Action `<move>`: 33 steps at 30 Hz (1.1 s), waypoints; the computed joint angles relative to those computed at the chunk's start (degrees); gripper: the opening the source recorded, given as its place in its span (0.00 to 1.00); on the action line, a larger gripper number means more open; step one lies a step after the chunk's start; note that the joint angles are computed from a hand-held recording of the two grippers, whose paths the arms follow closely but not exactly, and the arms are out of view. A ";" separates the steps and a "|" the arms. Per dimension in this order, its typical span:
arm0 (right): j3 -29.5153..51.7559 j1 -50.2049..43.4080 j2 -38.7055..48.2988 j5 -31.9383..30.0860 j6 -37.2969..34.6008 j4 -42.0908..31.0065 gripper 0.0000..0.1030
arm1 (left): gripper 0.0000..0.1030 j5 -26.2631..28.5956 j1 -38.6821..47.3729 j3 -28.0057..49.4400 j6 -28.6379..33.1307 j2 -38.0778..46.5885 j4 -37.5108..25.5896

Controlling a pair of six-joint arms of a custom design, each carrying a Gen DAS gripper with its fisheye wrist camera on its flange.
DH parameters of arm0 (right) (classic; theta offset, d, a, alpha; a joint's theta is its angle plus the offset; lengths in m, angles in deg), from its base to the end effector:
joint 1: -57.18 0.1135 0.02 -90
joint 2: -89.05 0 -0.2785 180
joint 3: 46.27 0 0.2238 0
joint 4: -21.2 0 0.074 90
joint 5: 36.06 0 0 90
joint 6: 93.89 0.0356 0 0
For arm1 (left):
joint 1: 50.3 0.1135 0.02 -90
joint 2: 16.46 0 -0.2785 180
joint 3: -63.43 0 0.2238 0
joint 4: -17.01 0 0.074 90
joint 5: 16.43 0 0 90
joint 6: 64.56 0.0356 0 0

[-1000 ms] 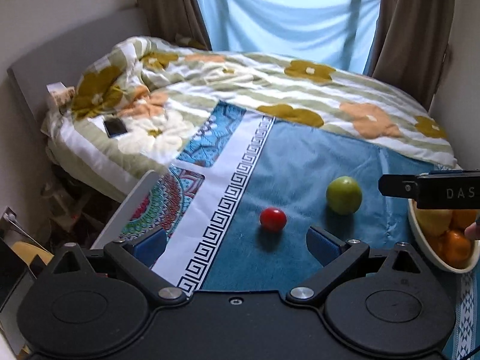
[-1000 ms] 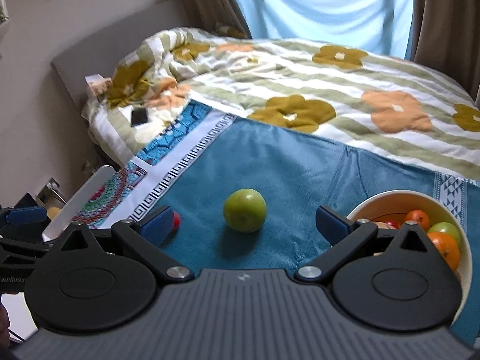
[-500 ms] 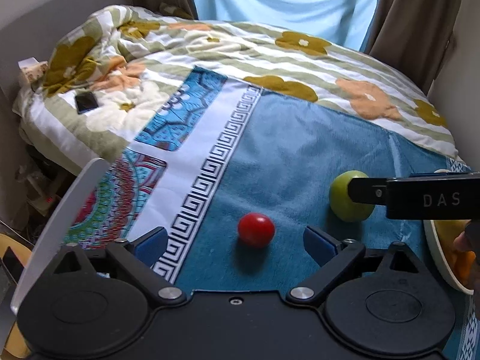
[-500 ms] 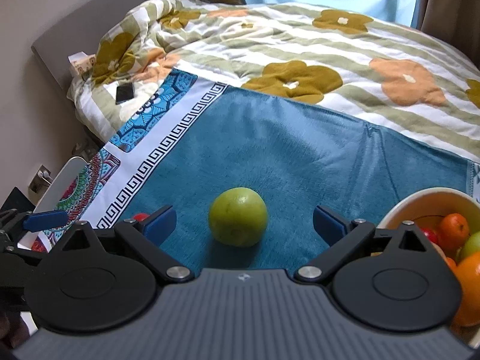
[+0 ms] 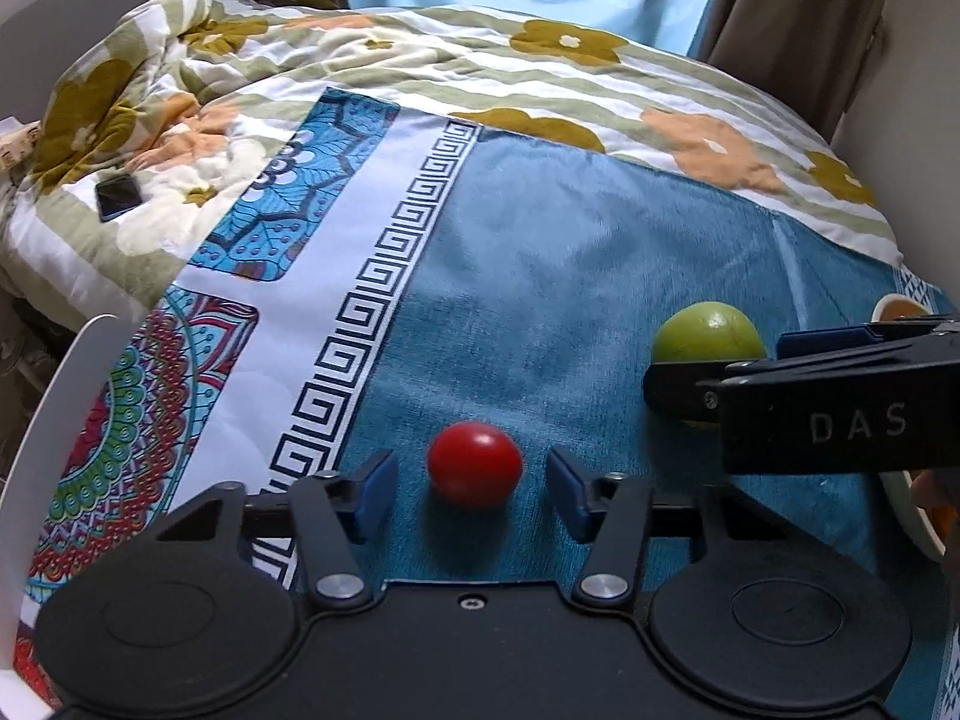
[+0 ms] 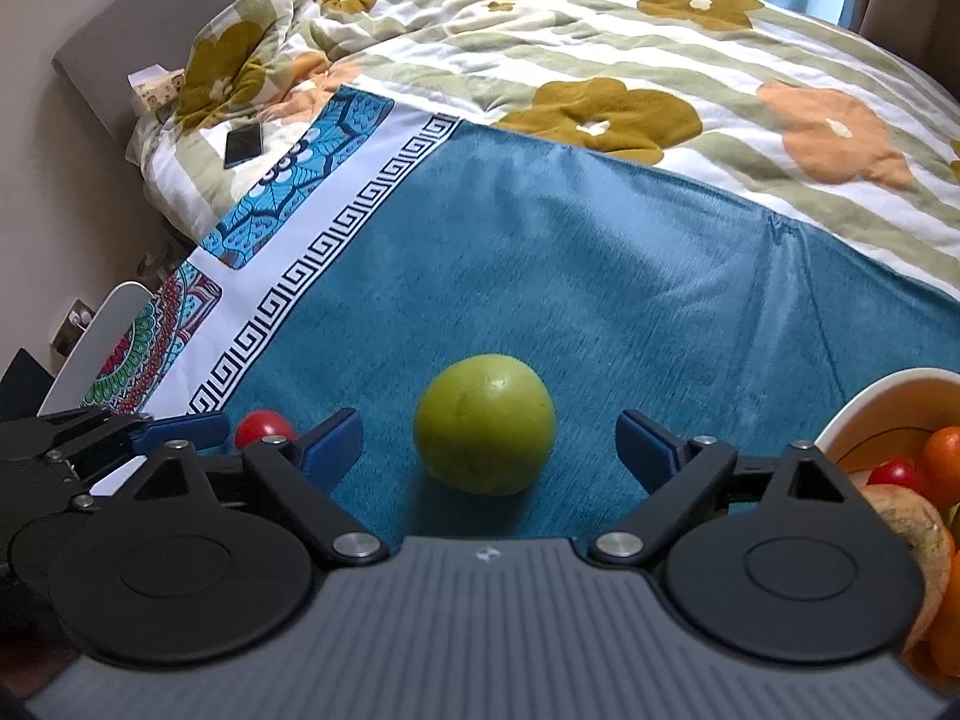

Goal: Organize fruits
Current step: 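Grasp the red cherry tomato with the left tool while the right tool grasps the green apple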

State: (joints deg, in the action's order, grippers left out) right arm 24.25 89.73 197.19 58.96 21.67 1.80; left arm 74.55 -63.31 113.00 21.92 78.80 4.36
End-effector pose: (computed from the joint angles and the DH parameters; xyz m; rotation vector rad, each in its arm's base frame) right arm 0.2913 0.1822 0.1497 -0.1240 2.5811 0.2725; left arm 0.2526 -0.0590 0.1374 0.2209 2.5848 -0.1277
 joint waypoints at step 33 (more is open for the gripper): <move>-3.49 4.36 -2.17 7.07 1.82 4.41 0.67 | 0.36 -0.35 1.97 -6.68 2.93 -12.85 -4.28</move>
